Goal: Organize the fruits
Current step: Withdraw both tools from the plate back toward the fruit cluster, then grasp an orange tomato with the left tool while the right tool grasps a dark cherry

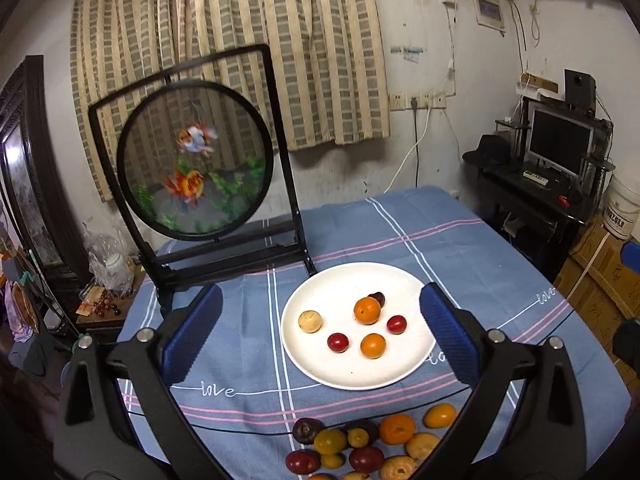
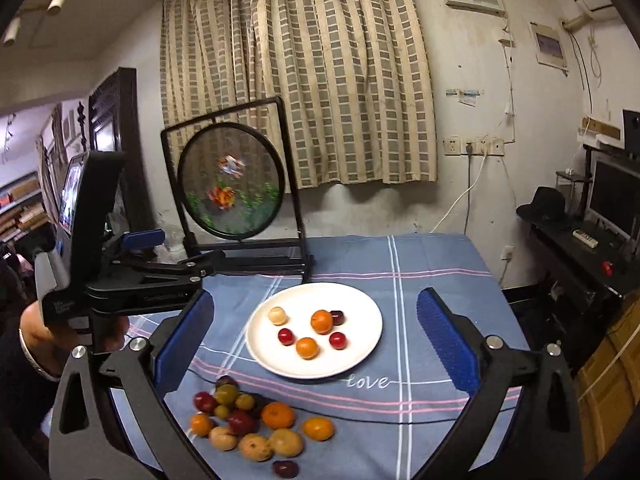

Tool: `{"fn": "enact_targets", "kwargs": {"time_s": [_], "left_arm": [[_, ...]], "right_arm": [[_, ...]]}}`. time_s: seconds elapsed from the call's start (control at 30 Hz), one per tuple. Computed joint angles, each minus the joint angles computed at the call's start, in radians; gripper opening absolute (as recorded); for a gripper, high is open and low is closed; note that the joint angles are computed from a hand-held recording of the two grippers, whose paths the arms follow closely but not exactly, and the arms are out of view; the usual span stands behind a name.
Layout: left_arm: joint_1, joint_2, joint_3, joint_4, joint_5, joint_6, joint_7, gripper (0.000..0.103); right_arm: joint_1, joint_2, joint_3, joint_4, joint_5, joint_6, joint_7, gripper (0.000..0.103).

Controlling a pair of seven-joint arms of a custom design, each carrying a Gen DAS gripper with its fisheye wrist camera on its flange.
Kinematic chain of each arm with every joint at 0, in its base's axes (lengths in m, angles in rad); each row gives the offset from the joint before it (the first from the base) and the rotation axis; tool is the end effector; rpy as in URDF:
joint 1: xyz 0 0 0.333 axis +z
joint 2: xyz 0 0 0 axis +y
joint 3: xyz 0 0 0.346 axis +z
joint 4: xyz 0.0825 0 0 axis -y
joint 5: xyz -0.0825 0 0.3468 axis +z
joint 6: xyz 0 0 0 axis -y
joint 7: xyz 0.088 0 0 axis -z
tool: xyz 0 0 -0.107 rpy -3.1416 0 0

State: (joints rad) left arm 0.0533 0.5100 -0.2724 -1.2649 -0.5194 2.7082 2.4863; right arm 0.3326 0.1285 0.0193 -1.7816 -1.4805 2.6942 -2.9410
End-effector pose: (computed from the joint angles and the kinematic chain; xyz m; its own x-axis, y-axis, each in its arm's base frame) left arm 0.7278 -0.0811 0.6146 -0.5492 -0.8246 -0.1356 -0.3516 0.3752 -0.8577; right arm 0.5601 0.2400 0.5861 -0.1653 -0.9785 -0.1233 -0.3164 0.1710 -0.9331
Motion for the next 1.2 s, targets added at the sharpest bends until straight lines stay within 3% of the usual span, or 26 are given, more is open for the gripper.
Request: {"fn": "enact_targets", "kwargs": {"time_s": [0.2, 0.57, 0.63, 0.83, 0.97, 1.1, 1.2], "left_arm": [[0.053, -0.102, -0.042, -0.129, -0.123, 0.029, 0.106, 0.1], [0.033, -0.151, 0.001, -0.187, -0.187, 0.025, 0.151, 0.1], [0.021, -0.15, 0.018, -0.199, -0.164, 0.035, 0.134, 0.1], [0.046, -0.106, 0.083, -0.201, -0.077, -0.043, 0.025, 0.1], [0.058, -0.078, 0.128, -0.237, 0.027, -0.087, -0.056, 0.1], [0.106, -0.091, 0.116, -0.331, 0.043, -0.105, -0.008, 0.1], [0.124, -0.095, 0.116, -0.383, 0.053, -0.126, 0.041, 0.1]], "right_arm": [[0.005, -0.029, 0.013, -0.039, 0.048, 0.014, -0.01, 0.102], [0.009, -0.027, 0.025, -0.056, 0.135, 0.038, -0.093, 0.102], [0.011, -0.013, 0.028, -0.054, 0.205, 0.024, -0.157, 0.102], [0.032, 0.041, 0.026, -0.101, 0.412, -0.013, -0.329, 0.102], [0.037, 0.117, 0.041, -0.136, 0.624, -0.012, -0.498, 0.1], [0.045, 0.207, 0.051, -0.093, 0.785, -0.04, -0.672, 0.077], [0.048, 0.266, 0.044, -0.044, 0.871, -0.049, -0.761, 0.076]]}}
